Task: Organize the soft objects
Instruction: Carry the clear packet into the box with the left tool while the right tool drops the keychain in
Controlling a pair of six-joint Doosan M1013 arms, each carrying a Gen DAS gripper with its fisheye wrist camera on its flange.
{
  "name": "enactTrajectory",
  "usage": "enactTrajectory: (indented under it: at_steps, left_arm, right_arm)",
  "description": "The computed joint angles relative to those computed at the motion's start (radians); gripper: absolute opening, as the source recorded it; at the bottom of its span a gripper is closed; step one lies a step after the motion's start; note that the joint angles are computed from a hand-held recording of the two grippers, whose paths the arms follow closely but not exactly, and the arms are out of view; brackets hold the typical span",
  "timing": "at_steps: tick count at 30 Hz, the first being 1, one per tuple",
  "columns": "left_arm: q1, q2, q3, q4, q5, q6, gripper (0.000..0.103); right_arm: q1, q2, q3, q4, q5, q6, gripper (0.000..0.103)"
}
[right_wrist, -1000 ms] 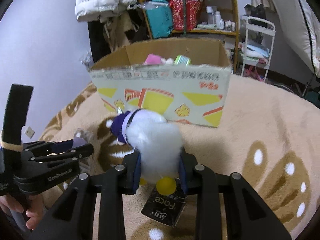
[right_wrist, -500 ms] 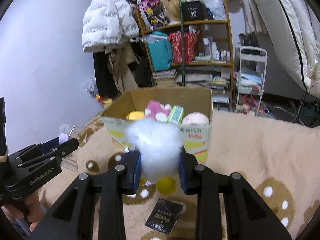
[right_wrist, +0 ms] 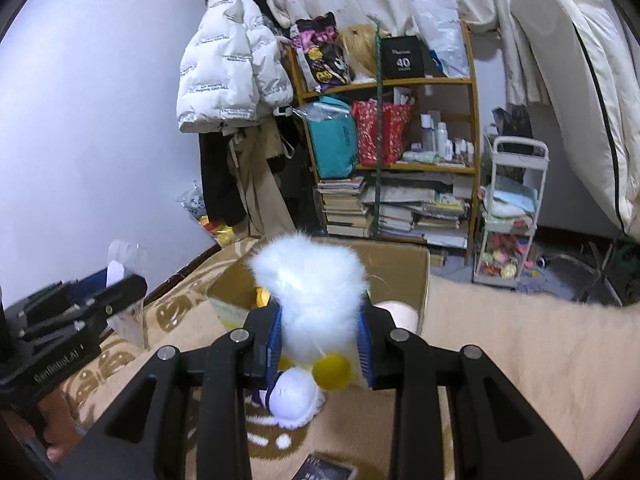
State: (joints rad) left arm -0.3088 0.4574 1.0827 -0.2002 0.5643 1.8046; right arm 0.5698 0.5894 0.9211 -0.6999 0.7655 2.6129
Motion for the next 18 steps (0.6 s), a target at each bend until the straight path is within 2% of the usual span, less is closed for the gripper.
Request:
enactTrajectory:
  at_steps: [8,16,18]
  left_arm:
    - [-0.014,0.076,-0.124,0.017,0.005,0.028,0.040]
    - [-0.029,0.162,-0.217,0.060,0.063,-0.019,0.041]
    - [-0.024,0.181,-0.240,0.010,0.100,0.008,0.041]
  right_arm:
    - [-0.028,0.043,-0.081,0.052,0.015,-0.169,0.034]
    - [-0.056,0.060,-0.066,0.089,-0.021,-0.133,0.034]
    - [-0.064,0.065,-0.062,0.111,-0.025,-0.128,0.035]
